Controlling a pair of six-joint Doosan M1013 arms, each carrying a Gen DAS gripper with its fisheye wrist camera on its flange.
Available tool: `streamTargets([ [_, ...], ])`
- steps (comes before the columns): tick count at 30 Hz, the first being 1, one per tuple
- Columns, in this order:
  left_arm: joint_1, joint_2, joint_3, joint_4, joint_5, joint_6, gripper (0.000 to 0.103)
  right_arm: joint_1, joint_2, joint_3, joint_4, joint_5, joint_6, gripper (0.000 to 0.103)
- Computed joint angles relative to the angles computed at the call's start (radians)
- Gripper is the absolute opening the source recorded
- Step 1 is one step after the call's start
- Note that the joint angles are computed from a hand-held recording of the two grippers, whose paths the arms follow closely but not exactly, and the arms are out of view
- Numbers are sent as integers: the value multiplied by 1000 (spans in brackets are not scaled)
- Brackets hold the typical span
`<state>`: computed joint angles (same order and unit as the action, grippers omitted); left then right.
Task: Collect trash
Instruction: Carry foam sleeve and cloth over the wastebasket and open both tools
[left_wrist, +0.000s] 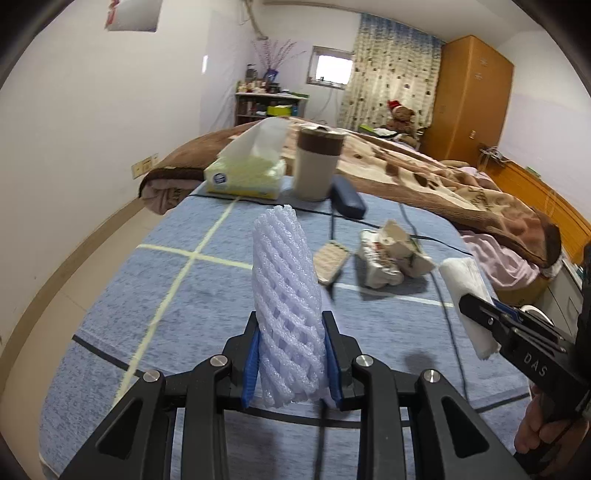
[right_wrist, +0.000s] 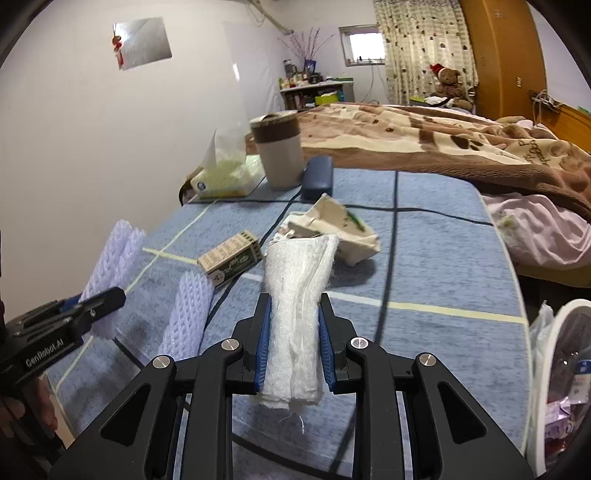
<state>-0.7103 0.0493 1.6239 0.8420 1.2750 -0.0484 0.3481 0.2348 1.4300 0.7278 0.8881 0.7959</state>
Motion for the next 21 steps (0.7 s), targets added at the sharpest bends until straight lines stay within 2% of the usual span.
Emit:
streamTargets([
  [13,-42,69,-101,29,-63,103,31,-68,-38,29,47,-71,-33,24],
  [21,-62,131,-180,28,-111,189,31,-119,-54,50,38,-112,0,24],
])
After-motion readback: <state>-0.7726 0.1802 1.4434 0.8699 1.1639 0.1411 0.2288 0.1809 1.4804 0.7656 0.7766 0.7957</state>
